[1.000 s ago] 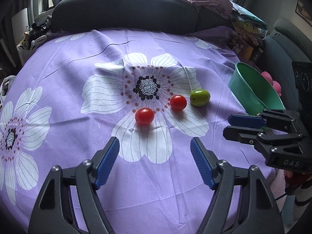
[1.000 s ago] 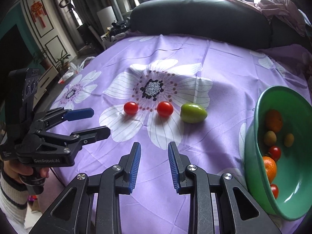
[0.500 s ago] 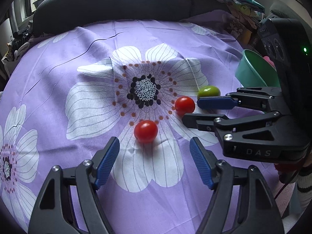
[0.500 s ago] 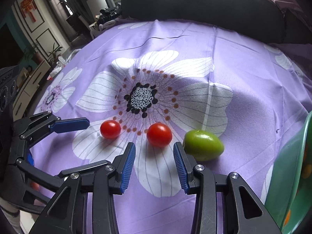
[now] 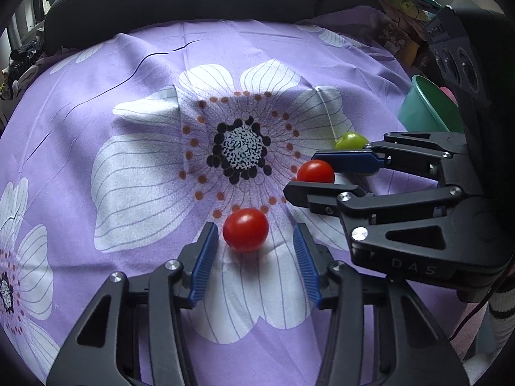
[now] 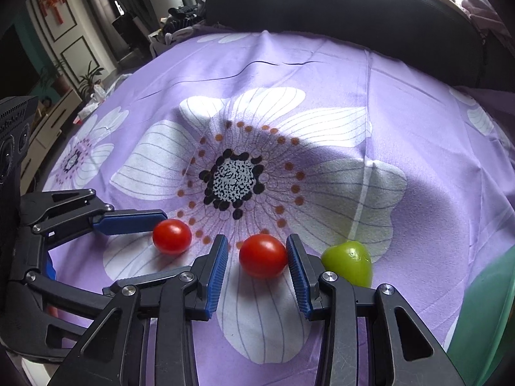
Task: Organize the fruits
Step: 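Grasp a red cherry tomato with the left tool while the right tool grasps the other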
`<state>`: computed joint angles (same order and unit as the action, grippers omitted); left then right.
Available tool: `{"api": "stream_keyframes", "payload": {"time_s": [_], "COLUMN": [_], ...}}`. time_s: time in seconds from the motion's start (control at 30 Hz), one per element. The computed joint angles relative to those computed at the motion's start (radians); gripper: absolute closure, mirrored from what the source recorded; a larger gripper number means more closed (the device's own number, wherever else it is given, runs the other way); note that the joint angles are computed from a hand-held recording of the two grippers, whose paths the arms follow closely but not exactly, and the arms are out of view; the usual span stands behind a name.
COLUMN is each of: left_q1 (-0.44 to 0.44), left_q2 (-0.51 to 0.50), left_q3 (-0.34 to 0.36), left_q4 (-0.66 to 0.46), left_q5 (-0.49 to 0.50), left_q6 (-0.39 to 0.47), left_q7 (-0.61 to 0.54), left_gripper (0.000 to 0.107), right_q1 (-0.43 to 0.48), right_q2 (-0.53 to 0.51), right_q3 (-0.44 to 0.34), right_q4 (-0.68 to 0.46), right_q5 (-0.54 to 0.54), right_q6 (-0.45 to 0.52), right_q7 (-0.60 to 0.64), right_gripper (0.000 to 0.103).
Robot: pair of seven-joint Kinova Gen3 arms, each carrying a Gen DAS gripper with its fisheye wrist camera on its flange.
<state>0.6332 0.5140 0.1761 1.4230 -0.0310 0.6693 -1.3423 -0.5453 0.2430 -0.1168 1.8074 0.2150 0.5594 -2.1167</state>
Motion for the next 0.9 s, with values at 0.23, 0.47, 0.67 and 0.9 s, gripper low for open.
{"api": "stream_keyframes", "payload": {"time_s": [0.23, 0.47, 0.67, 0.9], "left_q1": [-0.019, 0.011, 0.046, 0.107], "left_q2": [0.012, 0.015, -0.016, -0.071], "left_q3": [0.006, -0.006, -0.024, -0.052], "left_q4": [-0.020, -0.032, 0.000, 0.064], "left_q5": [0.026, -0.002, -0.041, -0.121], "left_q6": [0.005, 0.009, -0.016, -0.056], "left_q7": [-0.008, -0.003, 0.026, 0.136], "left_gripper": [0.079, 0.081, 0.081, 0.081], "right_q1": [0.000, 0.011, 0.017, 0.005], "right_q2": [-0.009, -0.018, -0.052, -0.134], "right_q3": [0.000, -0.005, -0.013, -0.028], "right_q4": [0.023, 0.041, 0.074, 0.141], "right_q5": [0.010, -0.008, -0.028, 0.001], "right_q6": [-0.017, -0.040, -0.063, -0.098], "right_q7": [0.001, 0.016, 0.015, -0.045], "right_gripper": [0.071, 0.072, 0.072, 0.072]}}
